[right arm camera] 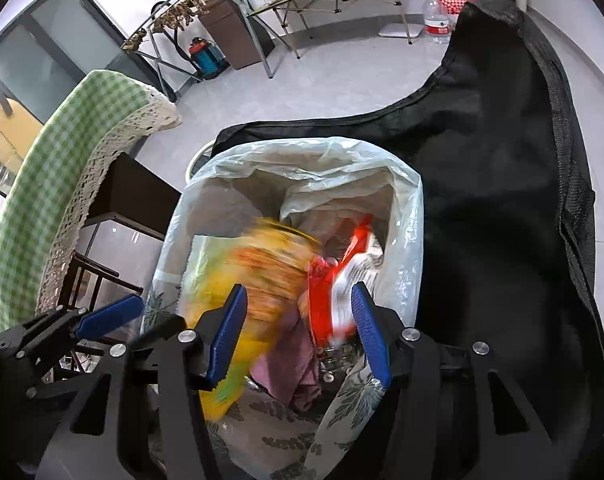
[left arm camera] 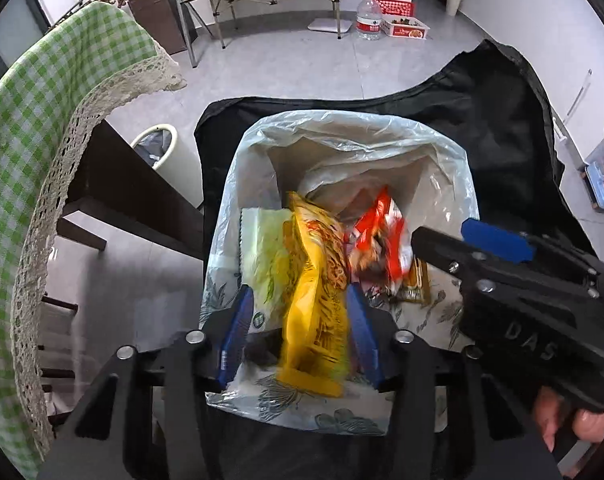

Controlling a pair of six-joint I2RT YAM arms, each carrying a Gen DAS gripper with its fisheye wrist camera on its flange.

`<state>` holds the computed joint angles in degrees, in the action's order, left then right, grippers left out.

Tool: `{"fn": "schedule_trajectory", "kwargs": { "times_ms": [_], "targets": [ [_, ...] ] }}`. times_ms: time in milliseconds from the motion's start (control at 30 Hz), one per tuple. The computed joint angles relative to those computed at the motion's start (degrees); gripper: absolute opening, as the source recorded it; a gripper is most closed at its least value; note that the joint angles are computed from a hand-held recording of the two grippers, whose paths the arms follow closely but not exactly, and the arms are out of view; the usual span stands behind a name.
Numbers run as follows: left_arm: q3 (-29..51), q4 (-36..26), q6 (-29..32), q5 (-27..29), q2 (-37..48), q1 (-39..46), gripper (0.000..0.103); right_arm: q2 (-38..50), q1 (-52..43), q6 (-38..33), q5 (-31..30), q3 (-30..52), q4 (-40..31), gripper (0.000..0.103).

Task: Collect trash
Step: 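Carry both packets to the trash bag and release them inside, then move both tools back over the table toward the dark box and milk carton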

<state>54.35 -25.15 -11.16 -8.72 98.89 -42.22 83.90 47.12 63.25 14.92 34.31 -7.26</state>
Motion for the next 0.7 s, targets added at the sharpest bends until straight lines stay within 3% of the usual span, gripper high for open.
{"fn": "schedule_trajectory", "kwargs": {
  "times_ms": [433,700],
  "targets": [
    [-2.70,-4.39,-1.17,0.40,-12.03,3.20,0.046,-2.18,1.49,1.39,2.44,2.84,-5.05,0.055],
    [-2.18,-12.40,-0.02,0.25,-28.49,9.27,0.050,-3.51,5.09,0.37,7.07,11.42,-12.77,0.057]
  ]
}}
